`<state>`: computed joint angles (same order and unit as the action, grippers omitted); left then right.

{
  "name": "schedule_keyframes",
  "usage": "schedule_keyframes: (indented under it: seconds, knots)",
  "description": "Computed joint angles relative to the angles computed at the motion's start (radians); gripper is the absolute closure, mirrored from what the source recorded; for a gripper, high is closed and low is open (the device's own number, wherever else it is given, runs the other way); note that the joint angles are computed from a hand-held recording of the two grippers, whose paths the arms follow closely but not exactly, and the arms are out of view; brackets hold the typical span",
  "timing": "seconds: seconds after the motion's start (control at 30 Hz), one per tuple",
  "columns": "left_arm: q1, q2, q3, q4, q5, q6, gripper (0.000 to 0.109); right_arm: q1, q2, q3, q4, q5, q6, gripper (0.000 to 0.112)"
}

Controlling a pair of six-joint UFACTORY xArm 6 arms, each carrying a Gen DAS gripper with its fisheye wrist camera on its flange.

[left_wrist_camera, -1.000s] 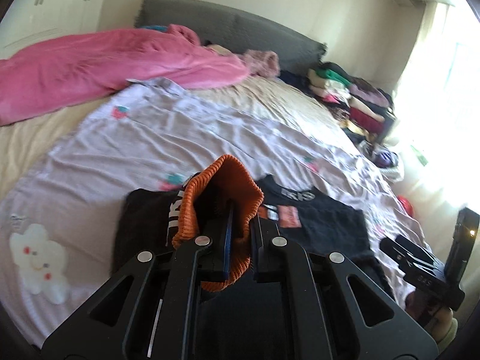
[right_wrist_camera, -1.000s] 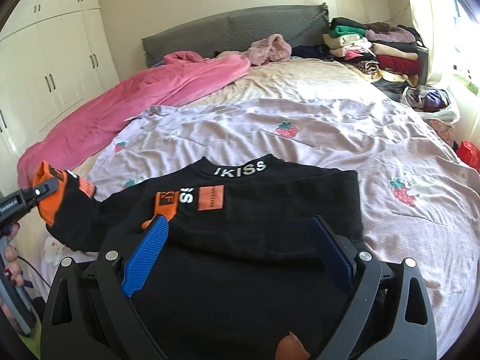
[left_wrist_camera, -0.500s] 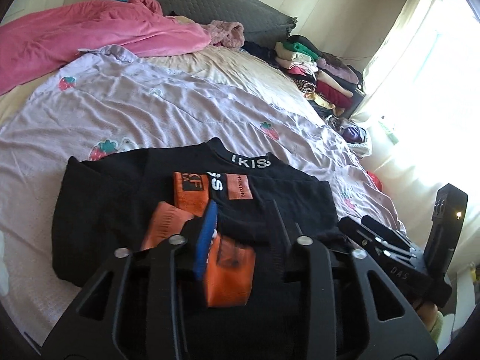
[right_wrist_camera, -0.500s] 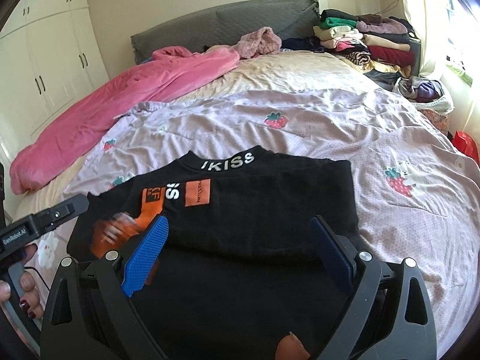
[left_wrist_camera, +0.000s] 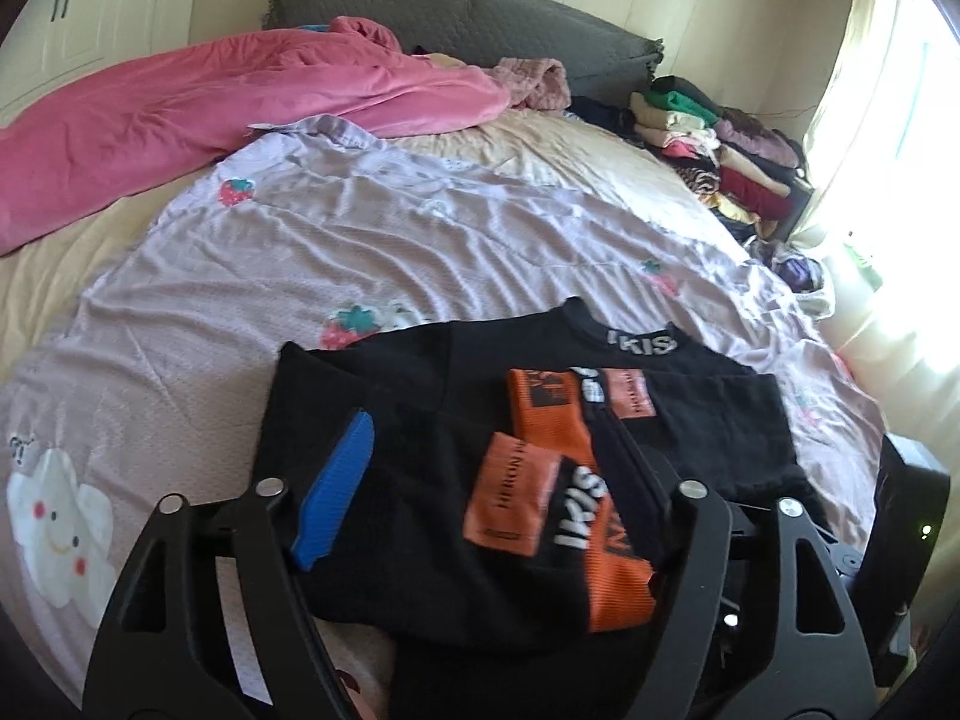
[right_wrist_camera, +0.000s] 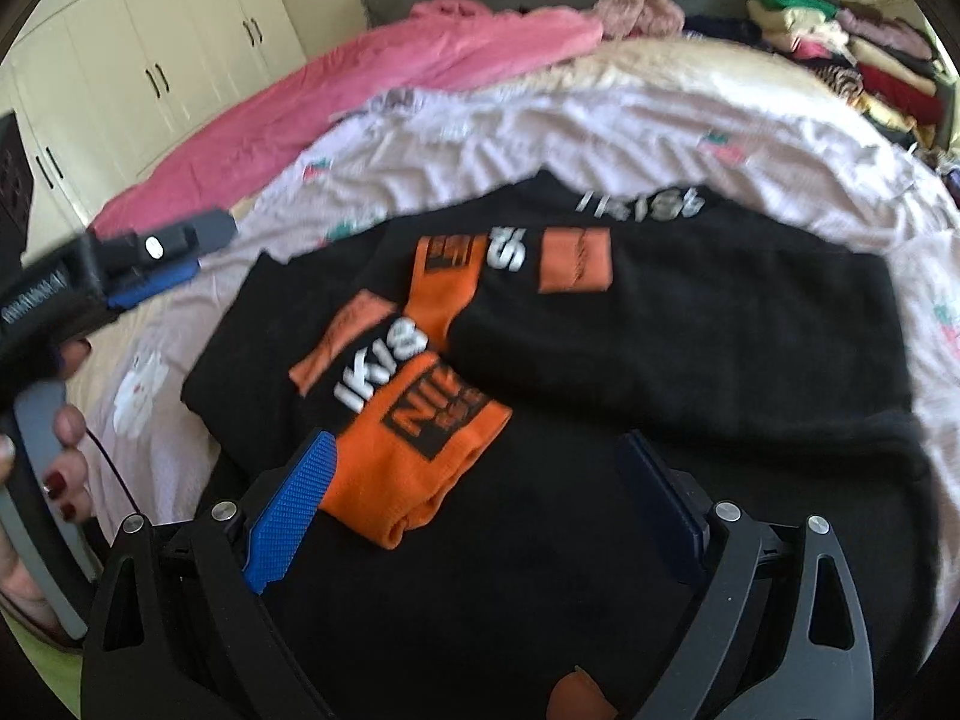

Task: Fold small clothes
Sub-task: 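Carry the sleeve with the left tool across the back toward the right tool, then grasp the orange cuff with the right tool while the left tool releases it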

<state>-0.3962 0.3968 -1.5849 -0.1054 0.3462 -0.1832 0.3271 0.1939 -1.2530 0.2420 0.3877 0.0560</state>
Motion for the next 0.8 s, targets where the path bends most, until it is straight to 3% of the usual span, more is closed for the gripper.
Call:
schedule_keyframes:
  seconds: [0.1, 0.27, 0.33, 0.37, 0.43, 0.47, 0.5, 0.53, 0.6, 0.8]
  knots:
    - [0.015, 0.011, -0.008, 0.047, 0.011, -0.042, 0.033, 0.003, 0.038, -0.029, 0.049, 0.016, -0.036, 0.023]
    - [0.03, 0.008, 0.008, 0.0, 0.002, -0.024, 0.029, 0.019, 0.076, -0.037, 0.078, -0.024, -0.059, 0.029]
    - [0.03, 0.012, 0.003, -0.063, 0.011, 0.024, 0.029, 0.029, 0.08, -0.037, 0.1, -0.05, -0.095, 0.056]
    - [0.03, 0.014, 0.001, -0.073, 0.015, 0.032, 0.029, 0.03, 0.08, -0.036, 0.075, -0.055, -0.081, 0.057]
    - [0.03, 0.016, 0.003, -0.047, 0.012, 0.014, 0.029, 0.029, 0.079, -0.028, 0.034, -0.079, -0.051, 0.07]
    - [0.03, 0.017, 0.002, -0.044, 0.011, 0.012, 0.029, 0.028, 0.077, -0.021, 0.053, -0.092, -0.064, 0.076]
    - [0.03, 0.016, 0.004, -0.054, 0.008, 0.018, 0.029, 0.027, 0.075, -0.02, 0.114, -0.095, -0.111, 0.094]
    - [0.03, 0.016, 0.005, -0.069, 0.006, 0.027, 0.029, 0.026, 0.072, -0.021, 0.203, -0.091, -0.178, 0.098]
    - [0.029, 0.016, 0.005, -0.135, 0.009, 0.077, 0.029, 0.029, 0.066, -0.017, 0.264, -0.102, -0.232, 0.102]
    - [0.044, 0.008, 0.017, -0.13, -0.009, 0.061, 0.029, 0.046, 0.039, -0.003, 0.349, -0.142, -0.327, 0.105]
